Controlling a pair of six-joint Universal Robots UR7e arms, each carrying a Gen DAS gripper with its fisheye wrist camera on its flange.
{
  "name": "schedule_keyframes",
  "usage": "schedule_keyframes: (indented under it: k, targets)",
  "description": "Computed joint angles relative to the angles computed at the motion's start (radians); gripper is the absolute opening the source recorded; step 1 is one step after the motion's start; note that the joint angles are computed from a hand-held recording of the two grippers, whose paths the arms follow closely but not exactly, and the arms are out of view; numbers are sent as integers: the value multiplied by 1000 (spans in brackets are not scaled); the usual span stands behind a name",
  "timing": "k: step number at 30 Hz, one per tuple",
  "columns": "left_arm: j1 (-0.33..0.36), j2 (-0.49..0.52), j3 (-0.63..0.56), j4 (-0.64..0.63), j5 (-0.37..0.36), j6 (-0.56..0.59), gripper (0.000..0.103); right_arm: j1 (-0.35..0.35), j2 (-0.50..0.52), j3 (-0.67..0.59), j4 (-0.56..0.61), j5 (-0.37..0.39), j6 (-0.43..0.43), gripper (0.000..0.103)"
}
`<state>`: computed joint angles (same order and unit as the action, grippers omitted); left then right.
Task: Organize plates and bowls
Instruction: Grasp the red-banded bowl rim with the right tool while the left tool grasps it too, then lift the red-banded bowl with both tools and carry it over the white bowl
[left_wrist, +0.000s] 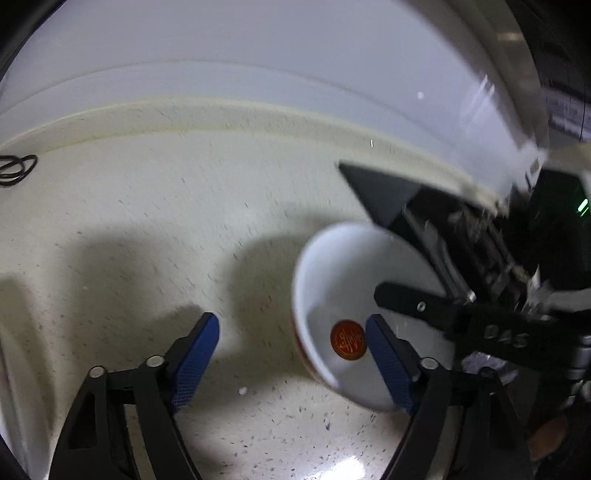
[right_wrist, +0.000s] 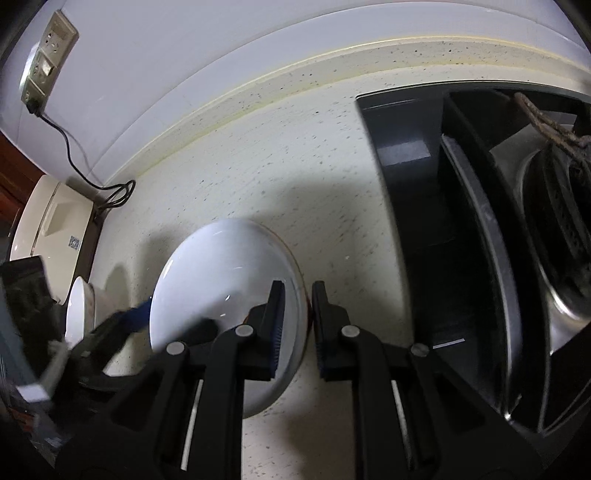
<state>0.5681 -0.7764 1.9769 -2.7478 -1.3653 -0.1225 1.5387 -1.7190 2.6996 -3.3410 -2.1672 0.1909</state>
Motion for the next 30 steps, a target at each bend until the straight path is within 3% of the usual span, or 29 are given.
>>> schedule_keyframes:
  k: [3, 7, 12, 14, 15, 17, 18, 20, 21, 24, 30]
  targets:
    - [-9, 5, 4, 2, 12, 10, 74, 17, 6, 16, -13, -2, 31, 23]
    - [-18, -7, 36, -29, 45, -10, 74, -14, 44, 42, -126, 21, 20, 44]
    - [-16, -17, 42, -3, 49, -9, 66, -56, 45, 73, -180, 69, 34, 45]
    - [-25, -12, 43, -5, 56, -3, 44, -59, 52, 75, -175, 77, 34, 43]
    - [-28, -10, 43, -6, 58, 2, 38, -41, 73, 72, -188, 55, 34, 40]
    - [-27, -6, 42, -16, 35, 18, 23, 13, 135, 61, -237, -9, 35, 19]
    - [-29, -5, 42, -14, 27, 23, 17, 48, 168, 48, -243, -60, 37, 19]
    - [-44, -10, 56, -32, 50, 32, 17, 144, 272, -1, -243, -235, 55, 18]
    - [-52, -15, 66, -54, 69, 37, 16, 168, 308, -16, -252, -283, 56, 18]
    - [-50, -27, 72, -80, 88, 26, 15, 180, 349, -30, -297, -292, 47, 17]
    - [-20, -49, 74, -141, 120, -15, 15, 226, 379, -120, -258, -326, 4, 16]
